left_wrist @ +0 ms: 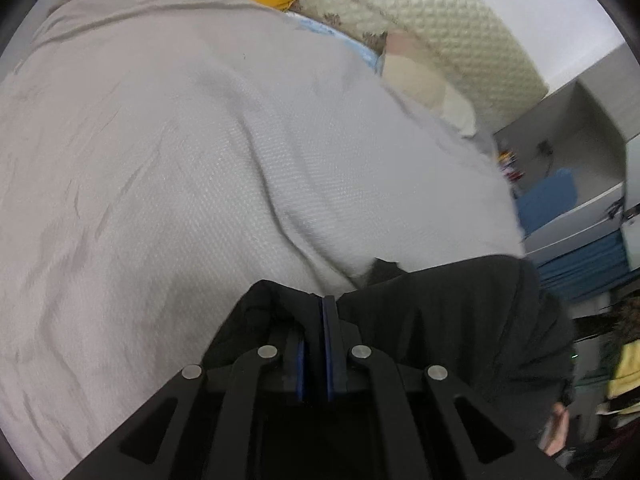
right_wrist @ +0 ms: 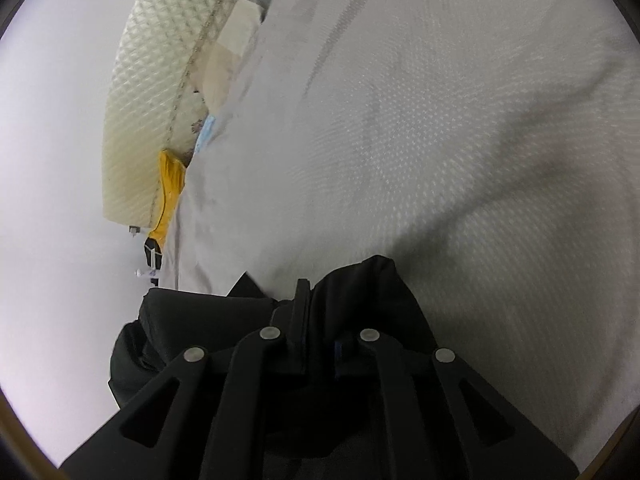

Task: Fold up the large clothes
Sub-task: 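Lift the hem with both grippers and fold it toward the hood, then lower the folded hem onto the jacket and open both grippers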

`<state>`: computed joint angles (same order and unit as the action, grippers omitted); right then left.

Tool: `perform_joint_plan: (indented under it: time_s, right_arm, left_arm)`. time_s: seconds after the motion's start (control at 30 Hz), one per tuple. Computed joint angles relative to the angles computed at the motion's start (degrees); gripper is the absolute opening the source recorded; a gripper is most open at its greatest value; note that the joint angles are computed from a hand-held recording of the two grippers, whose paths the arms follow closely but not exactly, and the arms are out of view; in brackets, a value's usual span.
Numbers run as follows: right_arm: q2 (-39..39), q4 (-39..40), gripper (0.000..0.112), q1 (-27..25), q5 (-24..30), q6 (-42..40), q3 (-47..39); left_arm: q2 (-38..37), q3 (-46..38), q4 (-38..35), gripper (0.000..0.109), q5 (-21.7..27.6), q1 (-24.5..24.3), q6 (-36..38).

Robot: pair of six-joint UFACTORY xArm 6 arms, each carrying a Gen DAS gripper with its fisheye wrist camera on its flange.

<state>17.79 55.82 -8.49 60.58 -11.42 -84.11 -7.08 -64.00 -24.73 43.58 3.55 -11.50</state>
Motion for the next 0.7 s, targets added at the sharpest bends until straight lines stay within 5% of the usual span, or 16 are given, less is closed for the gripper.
perform_joint_plan:
  time_s: [0.03, 0.1, 0.17, 0.27, 0.43, 0.7]
  right_arm:
    - [-1.0, 0.0, 0.019, -0.3, 0.4, 0.0, 0.6]
    - [-4.3, -0.2, 0.049, -1.1, 0.9, 0.1, 2.6]
    - [-7.6, -1.5, 0.068, -1.9, 0.4, -0.4, 4.3]
    - [-12.1, -3.9, 0.068, -2.8, 1.4, -1.4, 5.4]
    - [-20.2, -9.6, 0.072, -0.2, -3.3, -3.6, 8.2]
    - [-29.5, -19.2, 0.081, 14.6, -20.6, -6.8, 19.0]
  left_arm:
    - [-1.5, 0.6, -1.4, 0.007, 0.8, 0.3, 0.4]
    - [-4.3, 1.4, -3.1, 0.015, 3.3, 1.1, -0.5]
    - [-7.0, 2.3, -4.1, 0.040, 5.1, 1.7, -1.5]
    - [-10.9, 1.8, 0.1, 0.076, 7.2, 1.5, -3.3]
    - [-17.2, 2.9, 9.6, 0.077, 2.7, -2.6, -7.3]
    - [-15.2, 5.3, 30.1, 0.077, -7.6, -17.2, -16.1]
